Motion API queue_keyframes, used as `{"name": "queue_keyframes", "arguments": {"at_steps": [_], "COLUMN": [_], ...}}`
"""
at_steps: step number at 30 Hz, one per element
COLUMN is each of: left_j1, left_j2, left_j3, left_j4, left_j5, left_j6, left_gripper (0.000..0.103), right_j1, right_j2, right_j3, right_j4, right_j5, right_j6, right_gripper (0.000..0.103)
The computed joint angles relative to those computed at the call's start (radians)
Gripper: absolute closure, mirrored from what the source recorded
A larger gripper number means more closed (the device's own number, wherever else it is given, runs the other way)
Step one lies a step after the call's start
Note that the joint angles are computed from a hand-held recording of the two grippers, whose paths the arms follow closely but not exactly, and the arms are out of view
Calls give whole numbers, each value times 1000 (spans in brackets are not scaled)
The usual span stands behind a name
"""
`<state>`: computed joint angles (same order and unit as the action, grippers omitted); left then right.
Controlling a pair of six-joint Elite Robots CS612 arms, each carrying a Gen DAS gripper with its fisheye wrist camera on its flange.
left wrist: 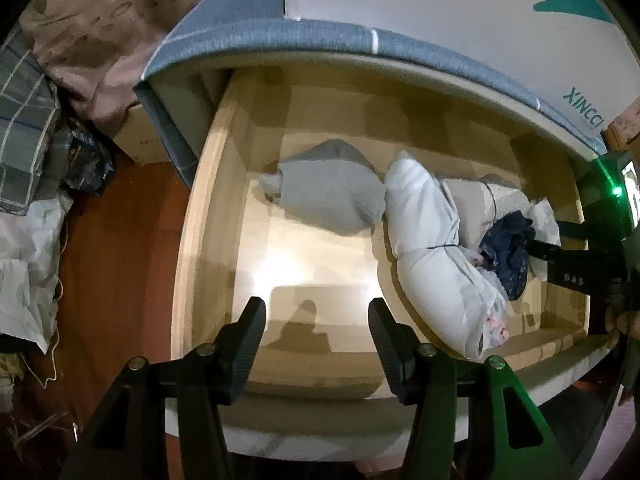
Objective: Take underwear out of drawer
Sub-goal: 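Lower the right gripper into the drawer over the white folded cloth, then grasp the white folded cloth with the right gripper while the left gripper reaches the grey-white bundle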
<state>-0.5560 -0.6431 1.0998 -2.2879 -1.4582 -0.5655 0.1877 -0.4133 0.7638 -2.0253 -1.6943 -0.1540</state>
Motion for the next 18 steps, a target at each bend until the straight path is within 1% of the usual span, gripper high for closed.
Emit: {"name": "queue_keyframes", "arguments": {"at_steps": [3, 4, 6, 8, 10, 14, 18], "left_j1": [0, 2, 9, 10, 11, 11, 12], "left_j2": [-9, -11, -11, -12, -15, -20, -26], "left_j3": [18, 26, 29, 32, 40, 53, 65], "left_j4": [-35, -56, -63, -63, -84, -123, -149], "left_j5": [3, -14, -42, -39, -40, -29, -25], "left_j6": [-6, -8, -12, -29, -37, -48, -59], "left_gripper": [49, 49, 49, 49, 49, 49, 49], "right_j1": [0, 0, 0, -2, -1, 4, -1], "right_j2": [5, 5, 6, 5, 3, -3, -13], "right_j3": [-2, -2, 0, 11, 16, 27, 41], "right_j4": [0, 0, 2, -9, -4, 15, 49], "right_j5": [-9, -12, -21, -23, -32, -25, 14], "right_j6": [-3, -3, 1, -4, -4, 7, 31], "right_gripper": [43, 43, 43, 43, 43, 48, 49]}}
